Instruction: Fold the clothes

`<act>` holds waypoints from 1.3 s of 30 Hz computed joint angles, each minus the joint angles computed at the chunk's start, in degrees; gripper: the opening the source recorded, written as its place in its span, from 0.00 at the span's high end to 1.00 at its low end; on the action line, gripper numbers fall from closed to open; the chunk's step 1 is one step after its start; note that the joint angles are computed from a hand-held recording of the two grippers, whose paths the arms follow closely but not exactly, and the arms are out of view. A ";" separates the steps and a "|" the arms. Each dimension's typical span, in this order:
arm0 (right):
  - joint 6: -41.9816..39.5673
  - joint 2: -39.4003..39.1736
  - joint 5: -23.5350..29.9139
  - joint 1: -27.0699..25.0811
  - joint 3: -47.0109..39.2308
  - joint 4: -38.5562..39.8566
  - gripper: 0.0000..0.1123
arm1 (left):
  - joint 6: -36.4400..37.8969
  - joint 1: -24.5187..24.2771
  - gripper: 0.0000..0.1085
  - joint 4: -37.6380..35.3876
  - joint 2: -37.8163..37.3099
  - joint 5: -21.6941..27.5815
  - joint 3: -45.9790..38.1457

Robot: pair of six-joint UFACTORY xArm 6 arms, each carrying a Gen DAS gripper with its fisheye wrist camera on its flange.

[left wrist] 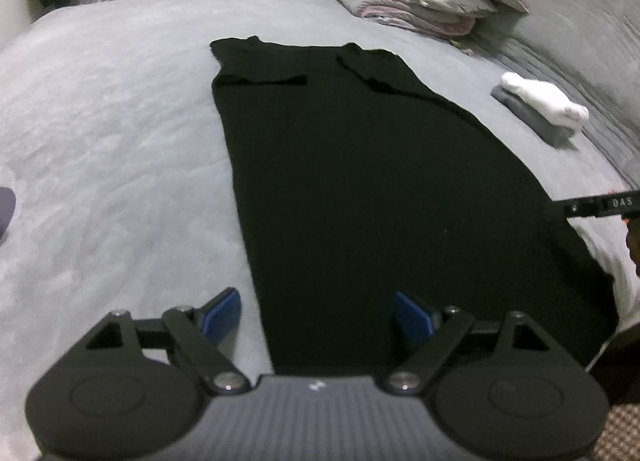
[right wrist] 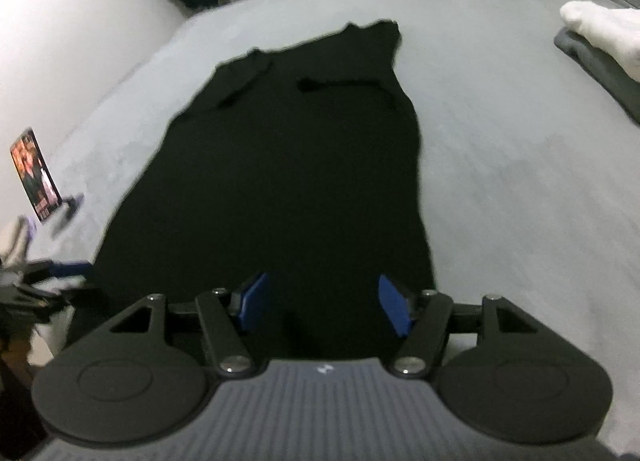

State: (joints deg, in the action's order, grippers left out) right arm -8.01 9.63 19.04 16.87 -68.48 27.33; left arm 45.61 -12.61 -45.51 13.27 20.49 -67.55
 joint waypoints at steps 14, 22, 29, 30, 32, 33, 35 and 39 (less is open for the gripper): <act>-8.67 -7.59 1.93 -1.35 8.61 3.42 0.40 | 2.03 4.33 0.21 2.96 -5.26 5.48 4.73; -19.01 -9.57 9.34 -4.86 9.07 15.41 0.38 | 10.66 8.35 0.23 -5.22 -6.61 13.15 5.03; -25.75 -11.43 18.75 -8.72 9.90 24.60 0.40 | 9.56 14.45 0.43 -12.41 -3.81 27.83 0.46; -26.07 -11.74 19.51 -8.97 10.14 24.86 0.41 | 9.81 14.49 0.44 -12.46 -3.66 28.77 0.34; -26.78 -12.12 21.12 -9.39 10.36 25.81 0.42 | 10.52 14.17 0.45 -12.35 -3.70 29.76 0.45; -27.23 -12.22 22.00 -9.62 10.45 26.48 0.42 | 10.92 14.01 0.45 -12.29 -3.67 30.32 0.43; -28.24 -12.70 23.68 -10.25 11.00 27.75 0.42 | 11.72 13.66 0.45 -12.20 -3.56 31.30 0.42; -29.13 -12.82 25.76 -11.07 11.15 29.99 0.44 | 13.01 12.92 0.45 -12.07 -3.08 32.92 0.20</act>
State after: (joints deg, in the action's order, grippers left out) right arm -37.14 -3.19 44.79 5.80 -57.33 57.32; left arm 58.62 0.31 -57.58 10.20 53.40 -67.35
